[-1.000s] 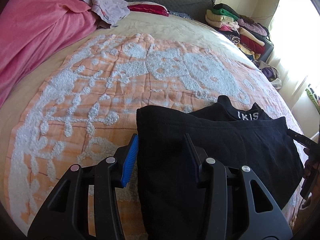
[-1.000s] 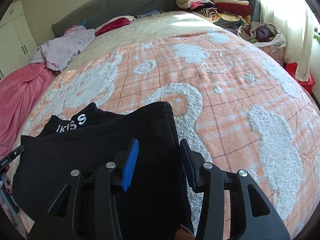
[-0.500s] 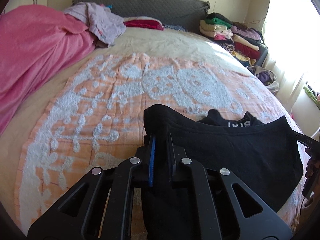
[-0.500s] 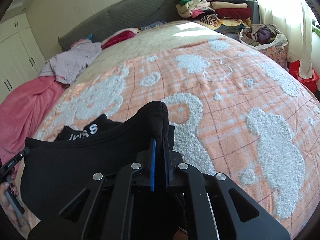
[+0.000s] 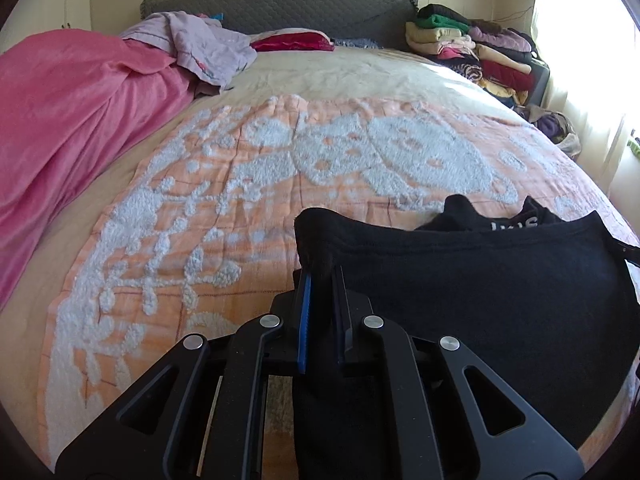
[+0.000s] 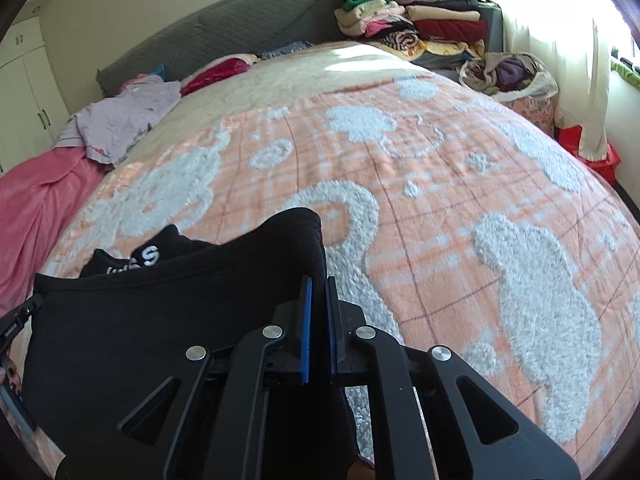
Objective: Fold small clothes
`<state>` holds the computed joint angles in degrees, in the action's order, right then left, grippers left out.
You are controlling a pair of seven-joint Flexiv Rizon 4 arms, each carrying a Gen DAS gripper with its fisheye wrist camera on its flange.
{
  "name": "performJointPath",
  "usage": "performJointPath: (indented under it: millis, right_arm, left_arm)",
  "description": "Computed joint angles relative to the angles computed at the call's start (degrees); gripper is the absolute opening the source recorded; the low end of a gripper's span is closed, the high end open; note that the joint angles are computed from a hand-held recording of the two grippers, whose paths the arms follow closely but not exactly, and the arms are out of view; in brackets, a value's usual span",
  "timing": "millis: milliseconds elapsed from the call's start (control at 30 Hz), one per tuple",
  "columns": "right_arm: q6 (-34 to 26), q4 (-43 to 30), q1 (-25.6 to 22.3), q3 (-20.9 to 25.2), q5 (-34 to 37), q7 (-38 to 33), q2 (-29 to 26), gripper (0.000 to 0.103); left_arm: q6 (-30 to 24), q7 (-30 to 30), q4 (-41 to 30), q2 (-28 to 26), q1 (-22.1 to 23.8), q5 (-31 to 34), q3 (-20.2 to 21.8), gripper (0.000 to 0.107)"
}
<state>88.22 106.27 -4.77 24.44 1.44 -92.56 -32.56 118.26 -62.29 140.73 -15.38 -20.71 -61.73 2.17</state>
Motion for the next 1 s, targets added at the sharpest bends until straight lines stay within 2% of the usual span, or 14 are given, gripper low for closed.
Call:
performJointPath:
  millis: [267,400,567,600,733,1000]
  right_arm:
    - [0.94,1.54,1.63,-2.19,-0.83,2.01,0.61,0.007]
    - [-0.24,1.26,-1.11,0.39,0.31,1.53,0.67,0.016]
    - [0.35,2.88,-1.51,0.32,0.64,0.02,2.40,0.025]
    - [0.82,3.36,-1.50,0.20,0.76,-0.16,2.82,0.029]
    - [2.46,5.07,-3.11,1.74,1.22,-1.60,4.24,0.032]
    - [4.83,9.05,-10.79,11.90,1.37,-6.49,6.20,0.044]
  left_arm:
    - [0.11,4.16,-0.45,-0.19,-1.54,-5.24,-0.47,0.006]
    - [0.85,5.24,-0.56,-0.04,-1.42,-6.95,-1.63,0.007]
    - [1.58,6.79,-0.28,0.70,-1.59,-9.19,-2.76,0.007]
    - [1.63,7.26,-0.22,0.90,-1.64,-9.88,-3.03,0.009]
    - [1.71,9.53,-0.26,1.87,-1.77,-12.85,-4.20,0.021]
    - [3.47,10.00,2.02,5.29,-2.05,-14.33,-6.52,0.040]
